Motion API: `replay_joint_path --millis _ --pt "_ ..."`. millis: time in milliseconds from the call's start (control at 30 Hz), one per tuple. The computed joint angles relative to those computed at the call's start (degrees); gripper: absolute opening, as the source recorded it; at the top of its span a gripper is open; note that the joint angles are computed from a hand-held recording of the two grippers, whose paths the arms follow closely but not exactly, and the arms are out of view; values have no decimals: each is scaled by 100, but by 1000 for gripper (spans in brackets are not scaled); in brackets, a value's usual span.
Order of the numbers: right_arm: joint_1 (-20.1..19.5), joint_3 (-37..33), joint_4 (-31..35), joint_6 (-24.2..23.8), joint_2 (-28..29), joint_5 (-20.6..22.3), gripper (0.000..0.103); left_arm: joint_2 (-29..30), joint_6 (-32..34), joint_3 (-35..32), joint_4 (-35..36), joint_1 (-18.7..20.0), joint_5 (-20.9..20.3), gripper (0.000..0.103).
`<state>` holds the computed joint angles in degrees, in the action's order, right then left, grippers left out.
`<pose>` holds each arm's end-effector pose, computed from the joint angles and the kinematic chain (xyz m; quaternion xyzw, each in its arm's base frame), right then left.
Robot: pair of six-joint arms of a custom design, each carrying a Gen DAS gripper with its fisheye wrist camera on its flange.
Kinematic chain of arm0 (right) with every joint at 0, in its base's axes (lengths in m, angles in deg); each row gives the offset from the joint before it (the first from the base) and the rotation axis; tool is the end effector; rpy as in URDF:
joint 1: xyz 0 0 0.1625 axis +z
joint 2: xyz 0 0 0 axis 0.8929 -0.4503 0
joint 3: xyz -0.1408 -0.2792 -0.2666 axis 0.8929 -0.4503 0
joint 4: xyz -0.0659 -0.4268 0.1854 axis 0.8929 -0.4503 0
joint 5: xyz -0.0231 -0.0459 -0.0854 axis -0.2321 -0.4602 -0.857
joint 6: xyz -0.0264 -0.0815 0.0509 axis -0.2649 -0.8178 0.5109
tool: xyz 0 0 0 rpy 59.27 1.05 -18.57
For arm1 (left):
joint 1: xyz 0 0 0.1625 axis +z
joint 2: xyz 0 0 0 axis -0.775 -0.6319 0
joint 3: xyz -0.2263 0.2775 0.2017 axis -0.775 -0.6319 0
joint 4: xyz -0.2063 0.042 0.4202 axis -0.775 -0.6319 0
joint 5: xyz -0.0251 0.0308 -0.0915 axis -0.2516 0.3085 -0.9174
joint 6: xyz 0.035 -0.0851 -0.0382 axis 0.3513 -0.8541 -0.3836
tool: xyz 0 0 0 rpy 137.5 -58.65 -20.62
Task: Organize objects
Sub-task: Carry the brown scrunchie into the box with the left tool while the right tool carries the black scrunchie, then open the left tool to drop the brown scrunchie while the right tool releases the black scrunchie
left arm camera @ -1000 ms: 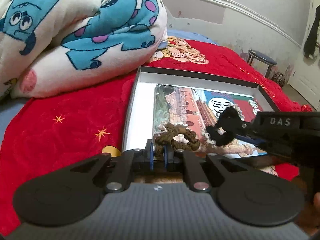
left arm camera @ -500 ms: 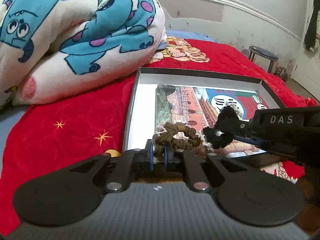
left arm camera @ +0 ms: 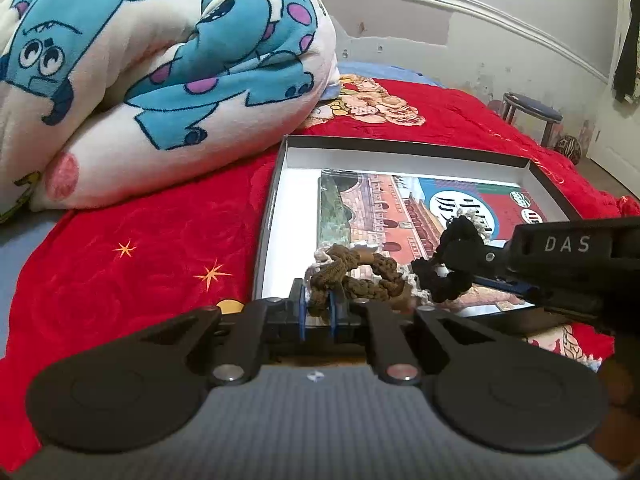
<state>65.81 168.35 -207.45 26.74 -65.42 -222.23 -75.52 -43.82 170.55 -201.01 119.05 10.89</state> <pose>0.4080 -0.4120 -0.0797 -0.0969 -0.8466 0.5093 0.1207 0.0048 -0.4673 0.3550 0.3339 0.8570 -0.3113 0.2392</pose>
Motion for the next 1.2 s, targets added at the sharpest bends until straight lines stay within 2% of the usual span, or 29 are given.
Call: replay_joint_path --millis 300,733,800,867,933,1033,1133,1167,1200 --pt "-13 -22 -37 -73 22 80 13 36 -53 -60 40 54 -72 16" --pt "-32 65 -27 73 -24 160 13 28 100 -4 -67 39 -74 19" --pt "-23 47 -28 49 -8 135 14 38 125 4 -93 32 -61 26" --pt "-7 21 -18 3 10 108 15 47 173 15 -129 27 -54 26" --pt "4 3 -11 -17 26 93 16 70 140 -4 -106 25 -43 38" --pt "19 -12 -145 -55 74 92 18 64 59 -32 -56 55 -117 46" --pt "37 2 -220 -16 92 81 21 31 71 -62 -10 59 -159 62" --pt "42 22 -282 -19 94 110 26 5 53 -82 45 73 -217 65" --pt "55 45 -346 -15 92 128 37 -32 14 -114 146 94 -300 67"
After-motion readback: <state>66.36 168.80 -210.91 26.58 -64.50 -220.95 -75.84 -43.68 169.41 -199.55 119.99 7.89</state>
